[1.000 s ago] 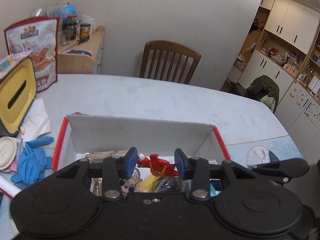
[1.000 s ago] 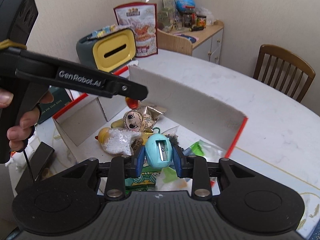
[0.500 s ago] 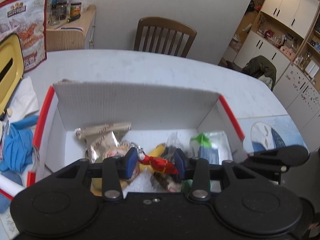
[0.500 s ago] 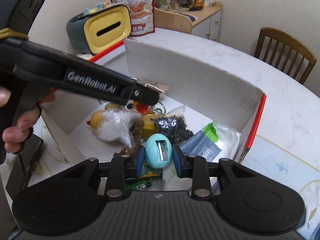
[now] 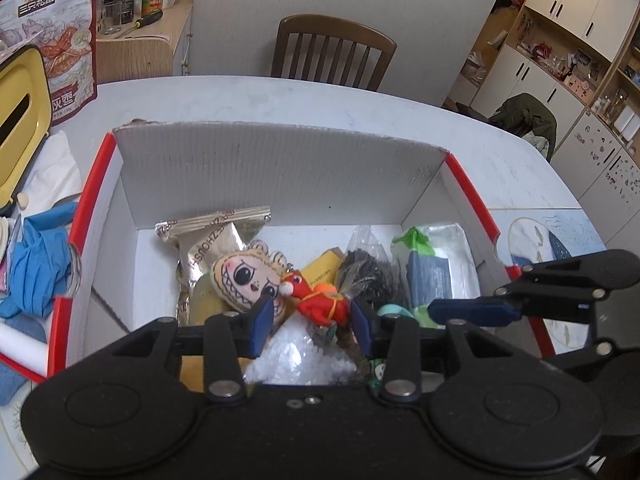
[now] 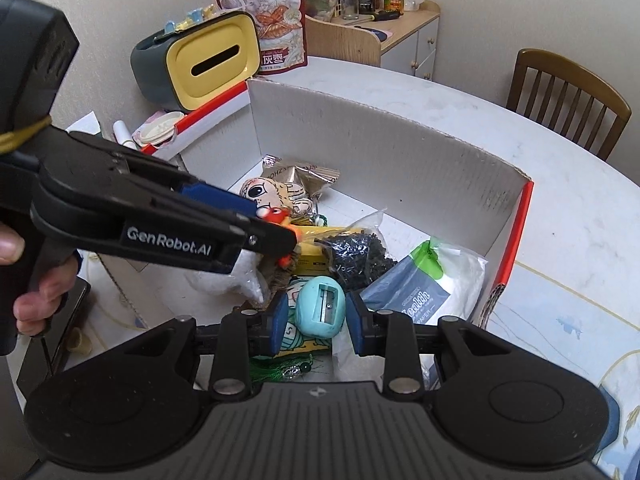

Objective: Organize objects
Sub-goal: 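Lower both items into the box and open both tools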

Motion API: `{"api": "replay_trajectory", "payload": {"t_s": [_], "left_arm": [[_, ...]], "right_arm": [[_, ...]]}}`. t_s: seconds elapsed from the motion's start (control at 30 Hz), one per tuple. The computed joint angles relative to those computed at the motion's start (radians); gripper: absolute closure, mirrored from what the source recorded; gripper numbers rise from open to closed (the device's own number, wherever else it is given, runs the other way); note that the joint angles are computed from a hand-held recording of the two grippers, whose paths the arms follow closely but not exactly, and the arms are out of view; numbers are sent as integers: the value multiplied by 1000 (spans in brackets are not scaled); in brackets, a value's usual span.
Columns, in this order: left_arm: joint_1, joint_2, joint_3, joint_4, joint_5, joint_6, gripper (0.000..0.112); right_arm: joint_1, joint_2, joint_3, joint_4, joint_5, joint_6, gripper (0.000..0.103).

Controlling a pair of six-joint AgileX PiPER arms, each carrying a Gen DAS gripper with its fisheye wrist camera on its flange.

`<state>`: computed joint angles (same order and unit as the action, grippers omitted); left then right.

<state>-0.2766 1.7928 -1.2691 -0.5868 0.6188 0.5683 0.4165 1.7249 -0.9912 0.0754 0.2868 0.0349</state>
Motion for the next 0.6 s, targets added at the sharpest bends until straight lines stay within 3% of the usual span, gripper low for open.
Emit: {"api": "replay_trajectory", "payload": {"t_s": [0.1, 0.23, 0.33, 0.47, 0.6], "left_arm": [[1, -20, 21, -7, -6, 7, 70], [1, -68, 64, -20, -25, 22, 57], [0, -116, 103, -38, -37, 52, 55], [0, -180, 153, -55, -48, 79, 48], [-10, -245, 196, -59, -67, 81, 44]], "right_arm": [[0, -22, 6, 13, 10, -14, 73], [0, -57, 29, 19, 8, -11, 73], [-7, -97, 57, 40, -1, -17, 71], [-23, -173, 118, 132, -30, -90, 59], [-37, -246, 166, 219, -41, -169, 57]]}}
